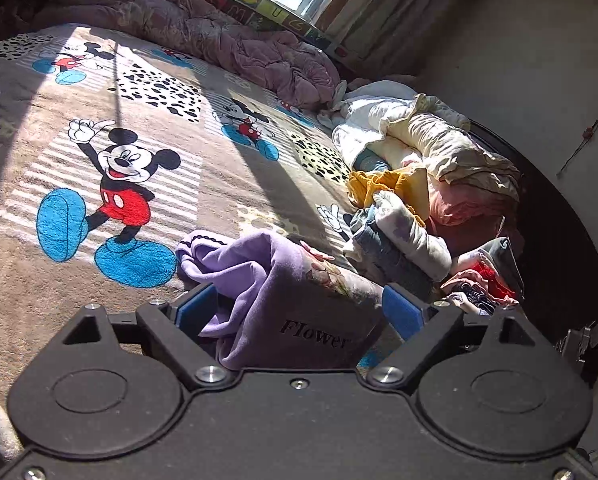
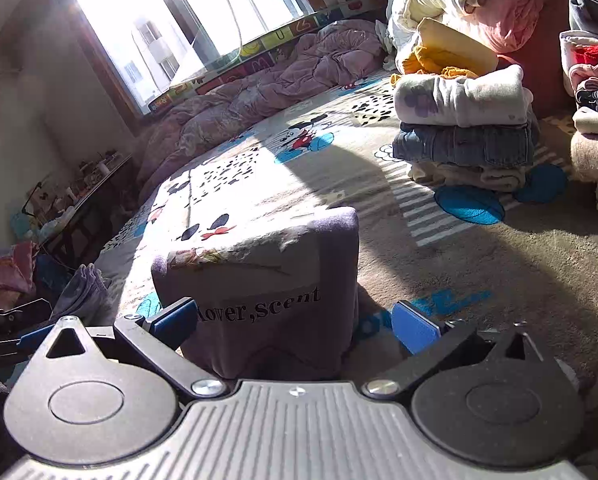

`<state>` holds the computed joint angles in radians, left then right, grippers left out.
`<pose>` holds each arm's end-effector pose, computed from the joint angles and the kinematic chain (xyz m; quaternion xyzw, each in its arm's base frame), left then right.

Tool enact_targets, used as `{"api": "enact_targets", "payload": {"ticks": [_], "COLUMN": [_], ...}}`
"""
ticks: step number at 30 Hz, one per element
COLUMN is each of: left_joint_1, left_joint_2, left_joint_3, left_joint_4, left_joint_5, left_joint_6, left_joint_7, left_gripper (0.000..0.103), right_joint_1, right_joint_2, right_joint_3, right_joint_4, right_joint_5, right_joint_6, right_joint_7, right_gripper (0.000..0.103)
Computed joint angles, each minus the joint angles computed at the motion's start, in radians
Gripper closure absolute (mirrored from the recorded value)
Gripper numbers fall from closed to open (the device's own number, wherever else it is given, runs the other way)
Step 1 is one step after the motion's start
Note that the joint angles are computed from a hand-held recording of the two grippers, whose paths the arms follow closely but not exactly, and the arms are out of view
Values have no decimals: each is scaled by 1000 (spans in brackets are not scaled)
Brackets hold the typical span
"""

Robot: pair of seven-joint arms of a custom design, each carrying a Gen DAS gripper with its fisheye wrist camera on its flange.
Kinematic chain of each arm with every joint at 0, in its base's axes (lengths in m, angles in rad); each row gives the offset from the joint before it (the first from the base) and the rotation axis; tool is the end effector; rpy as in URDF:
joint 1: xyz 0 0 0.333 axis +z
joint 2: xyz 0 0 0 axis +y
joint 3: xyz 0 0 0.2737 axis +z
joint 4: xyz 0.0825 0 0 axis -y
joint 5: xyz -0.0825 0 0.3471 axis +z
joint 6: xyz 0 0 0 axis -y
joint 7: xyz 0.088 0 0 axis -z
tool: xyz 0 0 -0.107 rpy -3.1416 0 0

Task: Fold clothes

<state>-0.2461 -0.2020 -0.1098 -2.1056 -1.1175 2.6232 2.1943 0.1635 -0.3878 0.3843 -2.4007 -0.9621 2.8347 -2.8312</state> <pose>0.4874 -0.1625 0.5472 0.5542 -0.6652 0.5003 0.0015 0.3618 0.2842 0.4959 -0.4576 0.7498 -0.1983 0.4349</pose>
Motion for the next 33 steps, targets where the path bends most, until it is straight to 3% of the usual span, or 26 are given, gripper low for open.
{"api": "enact_targets", "payload": {"ticks": [6,10,11,13,15,17,19,21,24,27,28,30,32,33], "left_joint_1": [42,56,57,67,89,87,107,147,178,167,160,143,124,113], "left_joint_2": [257,462,510,587,651,628,584,497,329,183,148,87,31,13], "left_joint_3": [-53,-89,-94,-109,-143,-148,-173,-210,-229,-188,-171,-133,-97,-78], "left_joint_4": [269,472,520,591,639,572,468,298,77,-66,-99,-155,-206,-221], "left_joint_5": [216,387,420,466,515,538,543,459,262,161,144,115,76,45], "left_joint_6": [-21,-56,-76,-137,-173,-158,-119,-67,-20,-72,-97,-133,-135,-127], "left_joint_7": [-243,-391,-428,-489,-535,-503,-464,-362,-177,-91,-76,-44,-28,-17], "left_gripper": [13,13,13,15,18,34,53,55,56,58,59,54,38,31], "right_joint_1": [-26,-3,16,40,9,-63,-71,-72,-6,-6,21,37,30,67], "right_joint_2": [148,310,352,436,509,571,578,585,528,456,432,385,330,298], "right_joint_3": [-140,-200,-226,-248,-190,-77,-24,25,35,133,137,162,182,153], "right_joint_4": [77,214,242,286,324,359,337,318,218,121,107,68,29,17], "right_joint_5": [128,243,314,579,882,1149,1236,1308,1342,1594,1689,1668,1447,1413], "right_joint_6": [172,144,155,181,187,184,201,215,242,281,262,217,160,126], "right_joint_7": [-183,-358,-439,-677,-935,-1181,-1304,-1417,-1462,-1631,-1707,-1698,-1556,-1530], "right_gripper": [0,0,0,0,1,1,2,2,2,2,2,1,1,0]}}
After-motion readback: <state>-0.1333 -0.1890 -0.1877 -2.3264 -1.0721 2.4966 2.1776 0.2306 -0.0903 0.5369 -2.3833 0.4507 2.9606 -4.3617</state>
